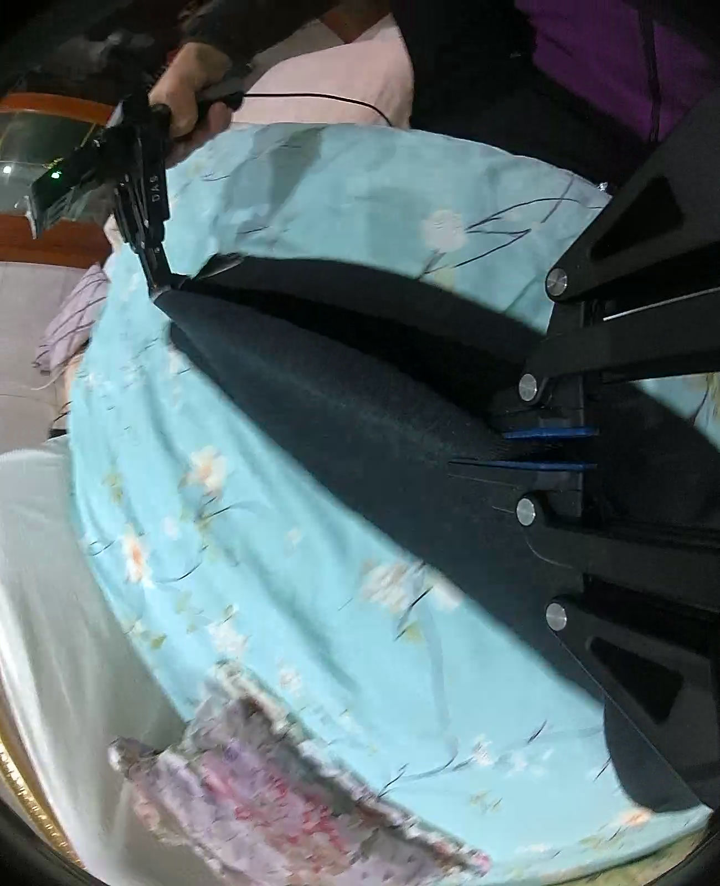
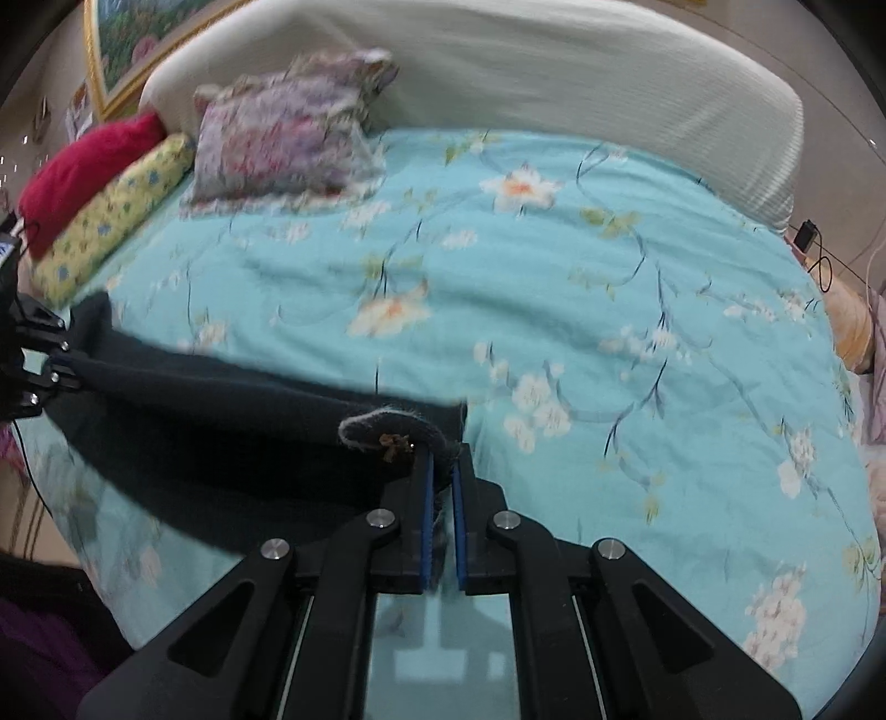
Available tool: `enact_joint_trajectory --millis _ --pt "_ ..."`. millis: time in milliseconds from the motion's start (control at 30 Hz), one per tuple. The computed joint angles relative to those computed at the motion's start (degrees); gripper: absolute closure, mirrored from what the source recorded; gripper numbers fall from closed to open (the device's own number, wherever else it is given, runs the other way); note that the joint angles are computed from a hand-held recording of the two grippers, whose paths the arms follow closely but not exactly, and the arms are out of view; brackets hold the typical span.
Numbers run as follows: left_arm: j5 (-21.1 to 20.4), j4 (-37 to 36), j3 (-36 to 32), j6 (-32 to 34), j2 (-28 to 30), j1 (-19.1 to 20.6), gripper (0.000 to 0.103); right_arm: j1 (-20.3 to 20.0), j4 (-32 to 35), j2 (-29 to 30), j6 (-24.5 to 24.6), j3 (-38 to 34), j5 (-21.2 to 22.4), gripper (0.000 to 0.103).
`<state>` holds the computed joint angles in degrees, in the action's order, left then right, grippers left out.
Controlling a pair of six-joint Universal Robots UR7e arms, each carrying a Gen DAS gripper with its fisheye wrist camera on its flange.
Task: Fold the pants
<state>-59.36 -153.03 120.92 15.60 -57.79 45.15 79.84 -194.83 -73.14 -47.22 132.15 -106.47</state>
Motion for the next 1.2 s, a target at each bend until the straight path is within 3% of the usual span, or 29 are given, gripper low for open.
enact_joint_trajectory --millis 267,400,467,567,633,767,933,1033,1200 --pt "3.5 -5.6 3.6 -2.3 5.7 0.0 0.097 -3.5 -5.7 4.2 -1.1 2.8 -7.2 0.103" --pt "3.9 -6.4 4.4 -2.9 4.7 -0.6 0.086 -2.4 -6.0 2.8 1.3 4.0 -6.1 0.103" --pt "3.7 -7.3 6.3 -3.7 2.5 -1.5 0.081 -0.6 -6.8 1.4 2.9 5.3 -5.6 0.099" --pt "3.7 -9.0 9.1 -5.7 -1.0 -1.8 0.077 2.6 -8.9 0.4 4.0 7.0 -4.5 0.077" --pt "5.0 -9.3 10.8 -7.5 -3.4 -2.0 0.073 4.5 -9.0 0.8 5.0 7.7 -2.1 0.045" --pt "7.7 -9.2 13.5 -11.1 -9.0 -1.5 0.072 8.7 -6.4 5.0 7.1 6.6 1.9 0.043" --pt "12.6 -8.5 14.7 -12.8 -17.3 1.9 0.06 12.8 0.4 13.5 10.7 0.9 6.2 0.043" --pt "15.2 -7.3 14.2 -13.5 -22.2 4.7 0.058 15.1 3.5 18.7 12.4 -3.3 7.8 0.043" --pt "14.0 -5.0 10.9 -13.8 -28.2 11.2 0.056 17.6 10.2 23.9 15.2 -9.6 10.3 0.043"
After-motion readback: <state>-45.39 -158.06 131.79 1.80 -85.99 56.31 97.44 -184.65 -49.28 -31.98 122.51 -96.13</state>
